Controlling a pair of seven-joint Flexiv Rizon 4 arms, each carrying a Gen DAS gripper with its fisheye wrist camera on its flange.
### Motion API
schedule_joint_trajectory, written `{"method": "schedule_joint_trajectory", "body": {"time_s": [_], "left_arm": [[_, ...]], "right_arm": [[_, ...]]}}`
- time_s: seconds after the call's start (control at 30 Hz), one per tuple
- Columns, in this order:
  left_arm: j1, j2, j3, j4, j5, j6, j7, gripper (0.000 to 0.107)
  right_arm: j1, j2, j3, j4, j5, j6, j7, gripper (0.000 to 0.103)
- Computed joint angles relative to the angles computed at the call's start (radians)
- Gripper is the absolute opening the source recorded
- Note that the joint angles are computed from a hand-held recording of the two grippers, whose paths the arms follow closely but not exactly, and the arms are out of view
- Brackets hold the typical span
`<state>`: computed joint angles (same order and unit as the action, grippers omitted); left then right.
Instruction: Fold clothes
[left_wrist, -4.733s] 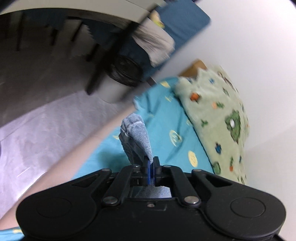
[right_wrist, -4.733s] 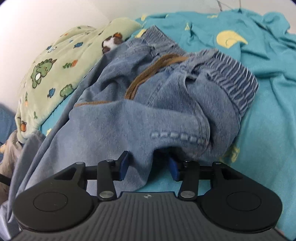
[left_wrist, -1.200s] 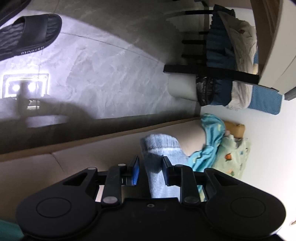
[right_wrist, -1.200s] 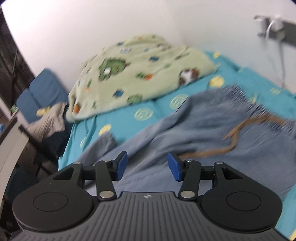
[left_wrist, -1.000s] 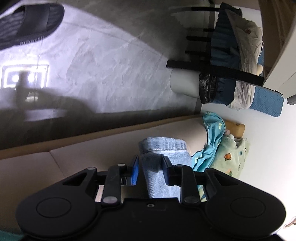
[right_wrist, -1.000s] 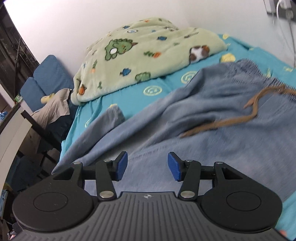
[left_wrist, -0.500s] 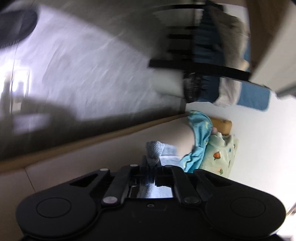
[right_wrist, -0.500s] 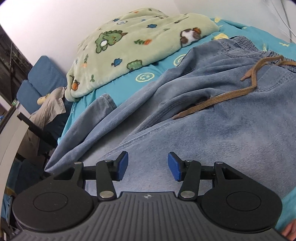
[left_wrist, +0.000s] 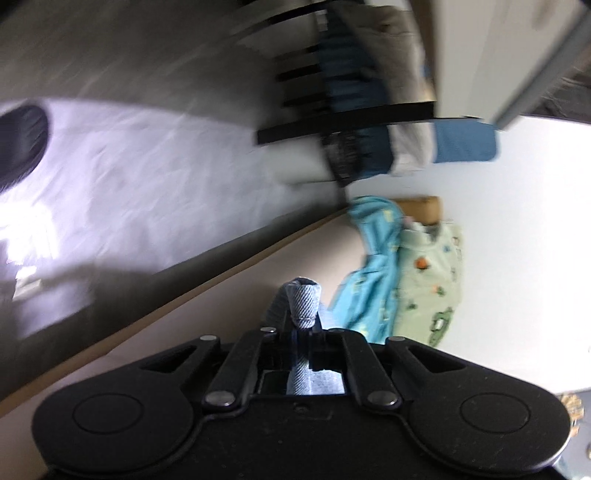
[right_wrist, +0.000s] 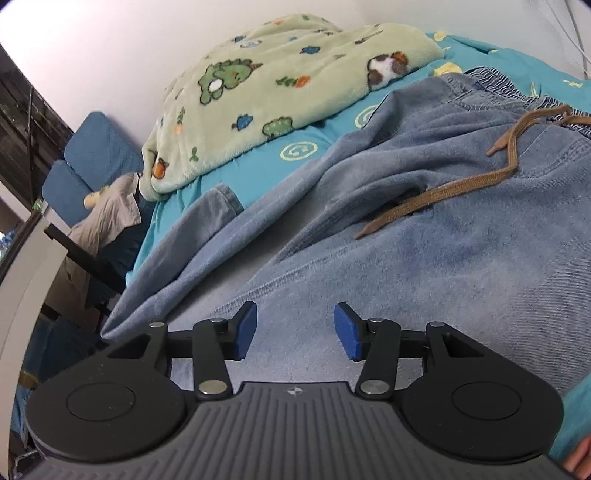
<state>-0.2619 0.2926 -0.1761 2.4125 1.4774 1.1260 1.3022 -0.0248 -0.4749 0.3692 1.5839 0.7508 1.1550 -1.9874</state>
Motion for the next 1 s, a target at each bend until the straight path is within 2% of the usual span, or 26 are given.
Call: {"method": "schedule_joint_trajectory", "body": {"time_s": [0.03, 0.07, 0.17, 0.2, 0.23, 0.3, 0.47, 0.53, 0.63, 0.87, 1.0], "left_arm": [[0.001, -0.008, 0.004, 0.004, -0.002, 0.011, -0.005, 0.012], [0.003, -0.012, 0.019, 0.007, -0.033, 0.027, 0.034, 0.015], [0.008, 0.004, 0.059, 0.015, -0.158, 0.044, 0.233, 0.03], [0.005, 0.016, 0.08, 0.019, -0.235, 0.042, 0.345, 0.042], [-0.008, 0.027, 0.113, 0.027, -0.349, 0.028, 0.499, 0.05], [-0.049, 0.044, 0.147, 0.017, -0.555, -0.065, 0.782, 0.055], [-0.073, 0.051, 0.098, -0.086, -0.75, -0.302, 1.129, 0.063], [-0.074, 0.028, 0.058, -0.155, -0.777, -0.408, 1.214, 0.063], [-0.077, -0.024, 0.011, -0.255, -0.77, -0.506, 1.302, 0.063], [-0.094, -0.185, -0.048, -0.508, -0.695, -0.642, 1.483, 0.063], [-0.114, -0.277, -0.05, -0.641, -0.655, -0.645, 1.582, 0.063]], "right_arm": [[0.003, 0.0, -0.002, 0.001, -0.007, -0.004, -0.002, 0.051], [0.005, -0.001, -0.003, 0.002, -0.013, -0.007, -0.004, 0.051], [-0.004, -0.002, 0.01, -0.002, -0.004, -0.02, -0.036, 0.051], [-0.005, -0.001, 0.014, -0.002, 0.001, -0.022, -0.052, 0.051], [-0.006, 0.001, 0.018, -0.002, 0.005, -0.024, -0.068, 0.051], [-0.009, 0.004, 0.026, -0.004, 0.018, -0.028, -0.103, 0.051], [-0.02, 0.016, 0.038, -0.01, 0.074, -0.051, -0.187, 0.051], [-0.026, 0.021, 0.037, -0.013, 0.101, -0.072, -0.212, 0.051], [-0.033, 0.028, 0.03, -0.022, 0.144, -0.109, -0.241, 0.051], [-0.031, 0.054, 0.004, -0.029, 0.229, -0.173, -0.327, 0.051], [-0.027, 0.067, -0.011, -0.032, 0.268, -0.205, -0.376, 0.051]]}}
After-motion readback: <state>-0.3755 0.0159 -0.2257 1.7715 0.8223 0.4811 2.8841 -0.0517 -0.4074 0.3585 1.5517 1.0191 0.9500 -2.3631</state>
